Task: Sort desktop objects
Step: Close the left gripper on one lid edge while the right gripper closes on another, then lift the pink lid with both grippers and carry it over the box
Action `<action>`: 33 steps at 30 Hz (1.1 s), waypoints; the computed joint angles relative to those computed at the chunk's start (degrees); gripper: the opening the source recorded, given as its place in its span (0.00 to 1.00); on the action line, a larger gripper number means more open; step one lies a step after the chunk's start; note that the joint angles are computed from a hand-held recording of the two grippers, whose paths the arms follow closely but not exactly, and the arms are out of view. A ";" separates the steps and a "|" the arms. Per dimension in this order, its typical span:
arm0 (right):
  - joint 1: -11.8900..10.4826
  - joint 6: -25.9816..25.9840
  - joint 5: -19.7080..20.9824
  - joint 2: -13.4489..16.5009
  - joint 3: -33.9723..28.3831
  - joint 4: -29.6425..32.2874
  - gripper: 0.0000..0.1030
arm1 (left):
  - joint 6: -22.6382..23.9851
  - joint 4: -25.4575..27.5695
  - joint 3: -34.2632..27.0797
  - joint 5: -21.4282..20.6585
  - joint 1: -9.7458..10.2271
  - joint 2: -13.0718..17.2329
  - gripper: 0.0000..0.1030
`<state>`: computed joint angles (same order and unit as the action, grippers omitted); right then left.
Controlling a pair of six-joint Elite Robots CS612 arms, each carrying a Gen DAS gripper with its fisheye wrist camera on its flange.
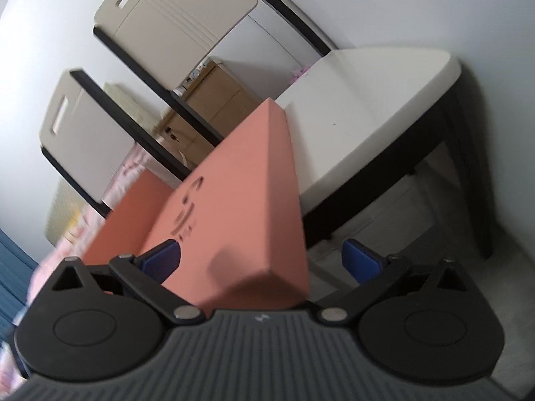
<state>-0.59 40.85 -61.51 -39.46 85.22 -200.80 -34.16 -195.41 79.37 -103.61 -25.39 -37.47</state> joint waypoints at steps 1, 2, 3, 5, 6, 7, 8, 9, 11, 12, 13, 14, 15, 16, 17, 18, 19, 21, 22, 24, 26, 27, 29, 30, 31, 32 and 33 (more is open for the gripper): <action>-0.06 1.28 0.46 0.48 -0.59 -0.64 1.00 | -0.91 -0.04 -0.63 -0.77 0.22 0.47 1.00; -0.09 2.37 0.83 0.93 -1.17 -1.22 1.00 | -1.53 -0.17 -1.09 -1.09 0.30 0.85 1.00; -0.09 3.02 1.07 1.28 -1.68 -1.63 1.00 | -1.95 -0.26 -1.46 -1.65 0.36 1.15 1.00; 0.01 3.06 1.07 1.59 -2.37 -1.49 0.98 | -2.77 -0.45 -2.16 -2.67 0.47 1.73 1.00; 0.07 2.78 1.03 1.61 -2.51 -1.27 0.91 | -3.07 -0.49 -2.24 -2.61 0.42 1.79 0.99; 0.09 2.50 1.13 1.59 -2.59 -0.94 0.81 | -3.49 -0.45 -2.21 -2.38 0.39 1.77 0.97; 0.14 2.09 0.86 1.43 -2.52 -0.45 0.76 | -4.38 -0.31 -2.09 -1.92 0.38 1.66 0.92; 0.26 1.42 -0.04 1.12 -2.29 0.22 0.71 | -5.24 -0.21 -1.98 -1.53 0.37 1.56 0.86; 0.38 0.58 -1.76 0.66 -1.85 0.80 0.62 | -6.46 -0.76 -1.75 -1.48 0.47 1.38 0.77; 0.32 1.01 -2.05 0.58 -1.68 0.41 0.62 | -6.99 -1.09 -1.65 -1.51 0.52 1.29 0.74; 0.26 1.41 -2.28 0.49 -1.52 -0.28 0.62 | -6.92 -1.79 -1.64 -1.90 0.55 1.21 0.74; 0.25 1.40 -2.63 0.29 -1.27 -1.24 0.62 | -6.47 -2.46 -1.59 -2.09 0.52 1.06 0.74; 0.23 1.38 -2.83 0.09 -1.04 -2.37 0.62 | -5.81 -3.14 -1.46 -1.91 0.41 0.85 0.74; 0.19 1.37 -2.82 -0.12 -0.87 -3.74 0.62 | -5.35 -4.13 -1.31 -1.73 0.33 0.68 0.74; 0.15 1.36 -2.80 -0.32 -0.71 -5.09 0.62 | -5.63 -5.45 -1.23 -1.75 0.33 0.62 0.75; 0.12 1.46 -2.77 -0.55 -0.57 -6.28 0.62 | -6.03 -6.71 -1.22 -1.83 0.34 0.58 0.75; 0.10 1.77 -2.78 -0.84 -0.41 -7.16 0.62 | -7.09 -7.53 -1.52 -2.41 0.44 0.64 0.75; 0.12 2.51 -3.06 -1.58 0.00 -7.52 0.62 | -7.53 -8.13 -1.72 -2.78 0.53 0.42 0.75; 0.14 2.82 -3.27 -1.95 0.14 -7.11 0.62 | -7.44 -8.32 -1.71 -2.64 0.50 0.25 0.75; 0.27 3.47 -3.71 -2.40 0.34 -6.87 0.62 | -7.23 -8.71 -1.68 -2.35 0.44 -0.10 0.75; 0.42 3.90 -4.04 -2.60 0.27 -7.45 0.62 | -6.86 -9.32 -1.55 -1.87 0.38 -0.47 0.75; 0.52 4.03 -4.25 -2.71 0.17 -7.84 0.62 | -6.76 -9.62 -1.47 -1.84 0.45 -0.68 0.75; 0.78 4.03 -4.86 -3.01 -0.05 -8.64 0.62 | -6.43 -10.60 -1.27 -1.39 0.53 -1.12 0.75; 0.94 4.10 -5.23 -3.16 -0.26 -9.00 0.62 | -5.74 -11.03 -1.17 -0.65 0.47 -1.40 0.75; 1.16 4.04 -5.73 -3.32 -0.51 -9.31 0.62 | -4.62 -11.34 -1.01 0.45 0.35 -1.78 0.74; 1.46 3.78 -6.46 -3.51 -0.82 -9.50 0.62 | -2.99 -11.85 -0.90 1.92 0.16 -2.13 0.74; 1.90 2.57 -7.41 -3.72 -1.22 -9.57 0.62 | -1.15 -13.64 -0.96 2.97 0.04 -2.18 0.73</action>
